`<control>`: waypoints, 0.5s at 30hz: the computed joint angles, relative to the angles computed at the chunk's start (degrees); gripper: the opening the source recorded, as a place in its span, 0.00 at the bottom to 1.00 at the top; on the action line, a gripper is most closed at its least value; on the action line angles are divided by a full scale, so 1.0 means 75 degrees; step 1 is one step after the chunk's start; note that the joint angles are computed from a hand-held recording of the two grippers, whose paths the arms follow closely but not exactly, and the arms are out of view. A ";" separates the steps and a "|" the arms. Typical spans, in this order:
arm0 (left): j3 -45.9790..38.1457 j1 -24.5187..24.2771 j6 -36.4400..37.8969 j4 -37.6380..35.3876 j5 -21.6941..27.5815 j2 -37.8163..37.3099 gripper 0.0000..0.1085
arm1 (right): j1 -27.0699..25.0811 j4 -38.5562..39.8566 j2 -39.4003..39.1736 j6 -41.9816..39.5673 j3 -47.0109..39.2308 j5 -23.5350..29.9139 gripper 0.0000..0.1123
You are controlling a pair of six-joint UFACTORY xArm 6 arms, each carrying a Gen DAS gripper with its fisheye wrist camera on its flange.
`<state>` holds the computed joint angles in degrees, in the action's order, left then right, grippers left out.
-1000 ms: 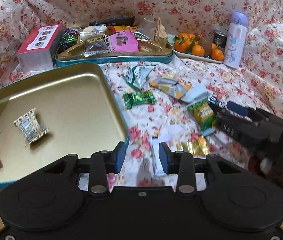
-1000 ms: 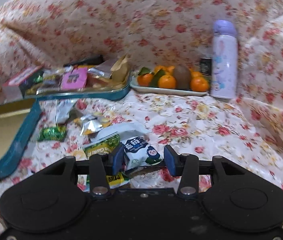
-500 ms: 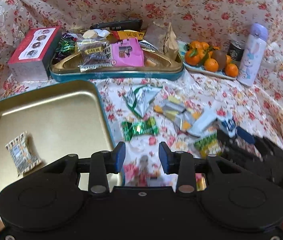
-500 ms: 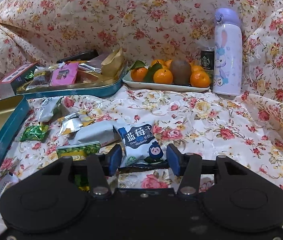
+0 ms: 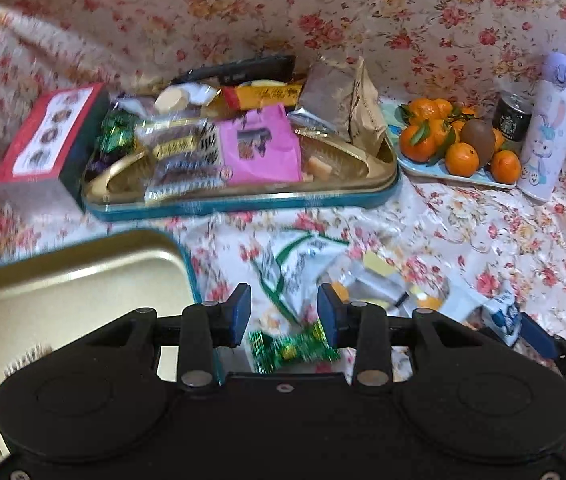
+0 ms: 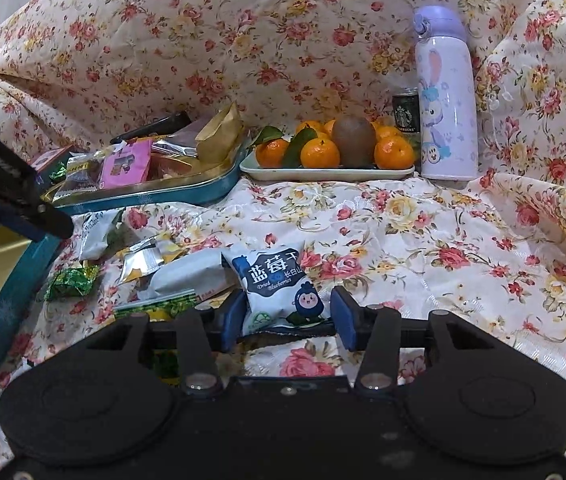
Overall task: Organize snacks
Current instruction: 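Close the right gripper on the blue-and-white blueberry packet while the left approaches a white-green packet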
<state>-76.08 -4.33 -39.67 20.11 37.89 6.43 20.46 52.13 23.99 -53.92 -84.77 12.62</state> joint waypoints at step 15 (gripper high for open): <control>-0.0876 0.0112 0.1526 -0.0388 0.0041 0.0972 0.44 | -0.0013 0.0067 -0.0002 -0.0002 -0.0016 0.0050 0.44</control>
<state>-82.66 -3.48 -28.23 17.20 38.20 13.71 20.36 52.63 23.97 -53.93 -84.89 12.99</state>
